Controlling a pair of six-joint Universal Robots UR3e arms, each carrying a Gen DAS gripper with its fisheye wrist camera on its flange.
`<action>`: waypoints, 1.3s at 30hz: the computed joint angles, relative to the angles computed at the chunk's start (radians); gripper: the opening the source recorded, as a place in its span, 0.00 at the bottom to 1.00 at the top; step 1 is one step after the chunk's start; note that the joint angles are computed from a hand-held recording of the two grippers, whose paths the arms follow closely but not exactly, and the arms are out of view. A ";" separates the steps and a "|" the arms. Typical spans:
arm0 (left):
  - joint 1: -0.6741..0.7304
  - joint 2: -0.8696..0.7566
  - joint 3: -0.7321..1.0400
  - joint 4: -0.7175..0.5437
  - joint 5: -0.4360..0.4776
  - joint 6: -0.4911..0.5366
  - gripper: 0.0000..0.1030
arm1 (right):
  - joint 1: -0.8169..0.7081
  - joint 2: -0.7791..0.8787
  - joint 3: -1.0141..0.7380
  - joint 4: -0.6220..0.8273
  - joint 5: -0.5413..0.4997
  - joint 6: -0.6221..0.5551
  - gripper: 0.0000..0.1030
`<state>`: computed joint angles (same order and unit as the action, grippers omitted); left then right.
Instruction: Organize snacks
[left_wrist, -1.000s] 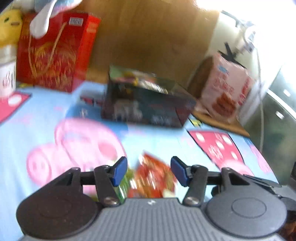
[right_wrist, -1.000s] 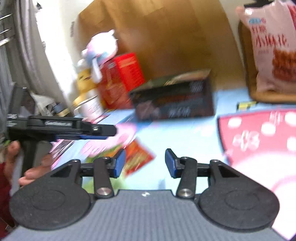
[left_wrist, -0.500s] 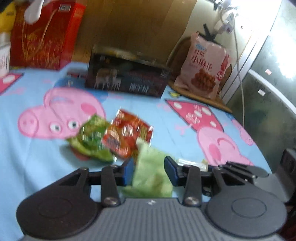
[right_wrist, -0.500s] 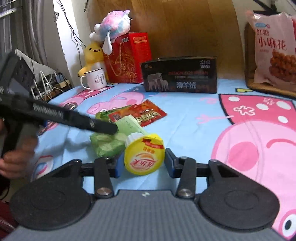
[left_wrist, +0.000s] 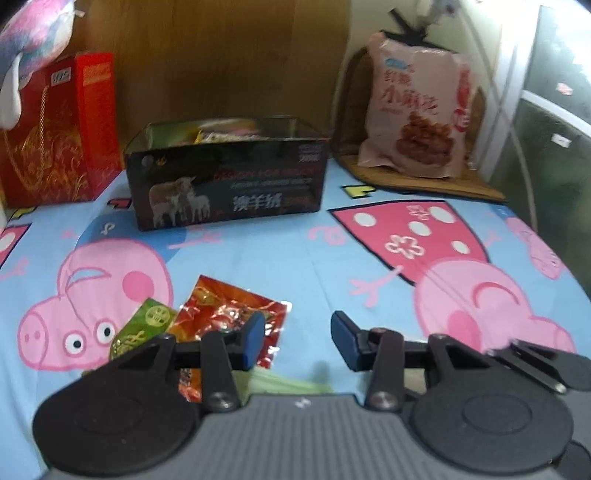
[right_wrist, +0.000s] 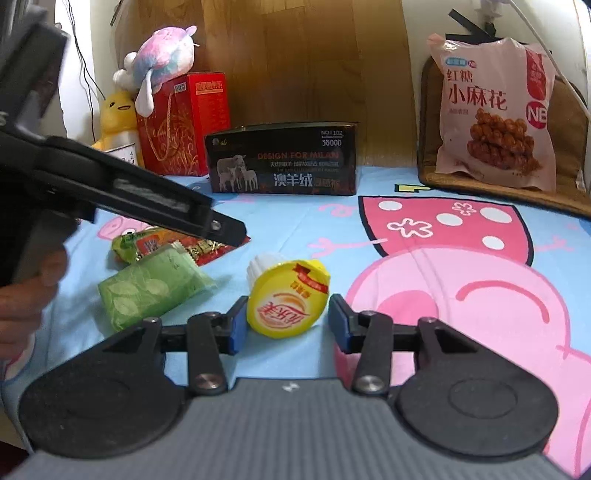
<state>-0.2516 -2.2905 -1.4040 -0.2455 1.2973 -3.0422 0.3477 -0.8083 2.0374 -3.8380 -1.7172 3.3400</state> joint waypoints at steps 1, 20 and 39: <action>-0.003 -0.011 0.016 -0.011 0.013 -0.008 0.39 | 0.000 0.002 -0.005 0.002 0.004 0.002 0.49; 0.087 0.007 0.045 -0.184 -0.324 0.064 0.49 | -0.029 -0.017 0.072 -0.069 -0.004 0.043 0.55; 0.108 -0.147 0.287 -0.314 -0.395 0.005 0.37 | -0.086 0.006 -0.049 0.036 0.117 -0.025 0.36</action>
<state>-0.1440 -2.4372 -1.1165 -0.5595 0.9026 -3.0377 0.2621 -0.8020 1.9887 -3.8020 -1.6007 3.3150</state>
